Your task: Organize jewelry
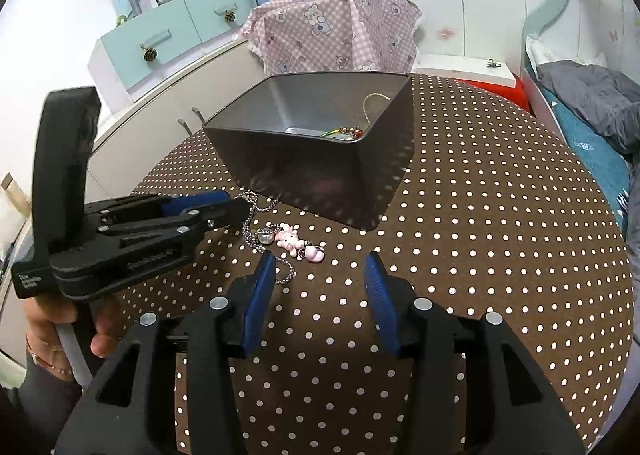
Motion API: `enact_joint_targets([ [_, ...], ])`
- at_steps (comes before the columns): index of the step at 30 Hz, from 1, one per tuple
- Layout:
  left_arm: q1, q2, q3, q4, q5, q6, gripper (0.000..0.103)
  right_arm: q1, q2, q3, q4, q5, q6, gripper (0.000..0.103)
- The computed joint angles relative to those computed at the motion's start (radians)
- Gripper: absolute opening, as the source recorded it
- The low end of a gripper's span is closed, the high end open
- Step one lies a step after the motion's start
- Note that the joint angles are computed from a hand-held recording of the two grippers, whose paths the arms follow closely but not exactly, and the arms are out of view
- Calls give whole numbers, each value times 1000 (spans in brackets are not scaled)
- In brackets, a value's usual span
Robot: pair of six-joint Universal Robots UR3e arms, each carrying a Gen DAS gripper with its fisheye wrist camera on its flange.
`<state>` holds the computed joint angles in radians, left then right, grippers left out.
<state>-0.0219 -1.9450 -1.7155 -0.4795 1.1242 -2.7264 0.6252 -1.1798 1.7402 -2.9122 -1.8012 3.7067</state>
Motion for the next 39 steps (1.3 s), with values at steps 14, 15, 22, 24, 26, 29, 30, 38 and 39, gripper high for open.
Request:
enact_joint_targets([
  [14, 218, 253, -294, -40, -160, 114, 15, 33, 49, -85, 48, -2, -13, 44],
  [15, 246, 282, -322, -43, -174, 124, 15, 35, 52, -93, 56, -3, -14, 44],
  [22, 411, 416, -391, -168, -272, 214, 15, 63, 111, -208, 120, -6, -35, 44],
  [24, 429, 426, -393, -183, -287, 217, 15, 71, 129, -245, 152, -17, -41, 44],
  [26, 440, 443, -403, -188, -300, 222, 15, 79, 145, -272, 171, -22, -45, 44],
  [29, 458, 469, -405, -253, -342, 257, 15, 85, 159, -294, 181, -21, -52, 44],
  [30, 463, 478, -407, -274, -349, 273, 15, 88, 175, -325, 204, -16, -60, 44],
  [38, 533, 565, -436, -383, -400, 346, 15, 90, 249, -431, 223, -16, -80, 44],
  [39, 542, 574, -432, -402, -411, 356, 15, 85, 258, -447, 231, -10, -82, 44],
])
